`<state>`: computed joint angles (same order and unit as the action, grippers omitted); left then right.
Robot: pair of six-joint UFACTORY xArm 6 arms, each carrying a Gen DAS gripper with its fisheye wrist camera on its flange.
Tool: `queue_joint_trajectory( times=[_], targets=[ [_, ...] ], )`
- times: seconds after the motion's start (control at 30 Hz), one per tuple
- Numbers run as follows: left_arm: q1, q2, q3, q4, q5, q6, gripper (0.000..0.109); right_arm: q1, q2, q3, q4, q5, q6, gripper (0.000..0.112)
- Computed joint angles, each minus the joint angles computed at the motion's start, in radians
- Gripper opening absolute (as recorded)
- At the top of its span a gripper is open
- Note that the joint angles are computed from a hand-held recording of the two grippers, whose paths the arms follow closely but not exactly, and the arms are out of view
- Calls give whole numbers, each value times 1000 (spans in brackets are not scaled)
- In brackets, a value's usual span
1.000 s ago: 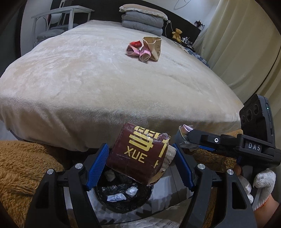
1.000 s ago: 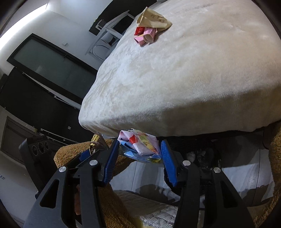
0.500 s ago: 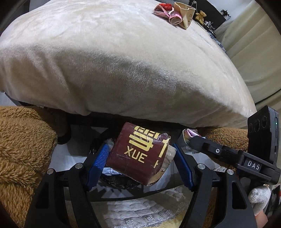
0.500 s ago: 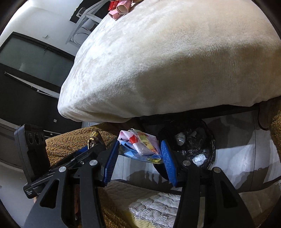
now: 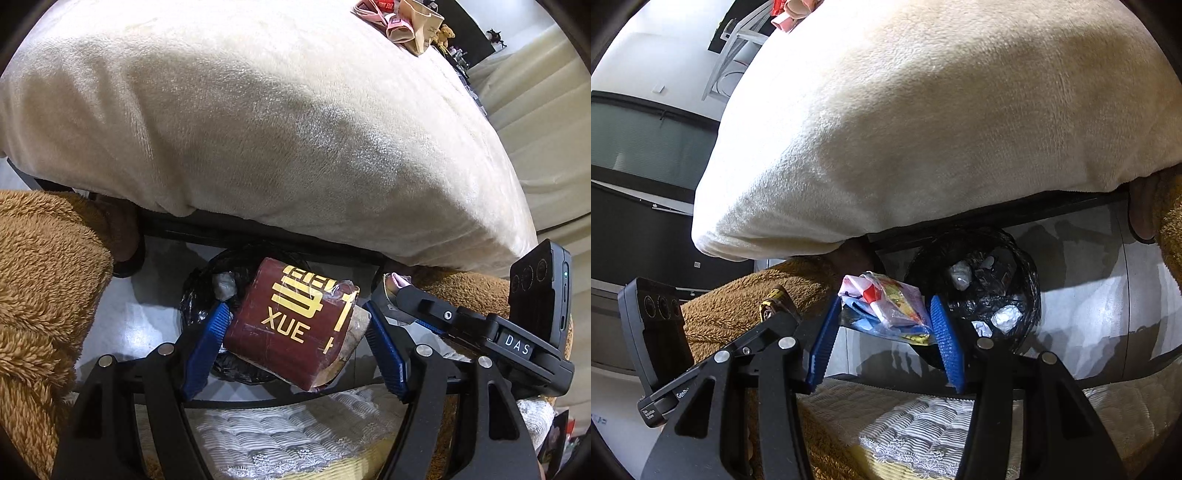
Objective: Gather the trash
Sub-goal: 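Open both tools to drop the snack bag and wrapper into the bin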
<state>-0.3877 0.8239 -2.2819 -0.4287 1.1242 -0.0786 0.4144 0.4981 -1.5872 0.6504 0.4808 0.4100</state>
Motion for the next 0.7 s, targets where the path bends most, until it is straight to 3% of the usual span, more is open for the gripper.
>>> queue_joint_trajectory(
  times=[0.1,0.2,0.7],
  targets=[
    [8,-3,6,-8,-1,-2,72,-2,3,-2,22,-5,-8,52],
    [8,-20,35,-18,-21,13,80,-2,-3,11,64,-24,-26,63],
    [-2,-66,92,15,-93,14,81,0,-22,22,25,-42,0,64]
  ],
)
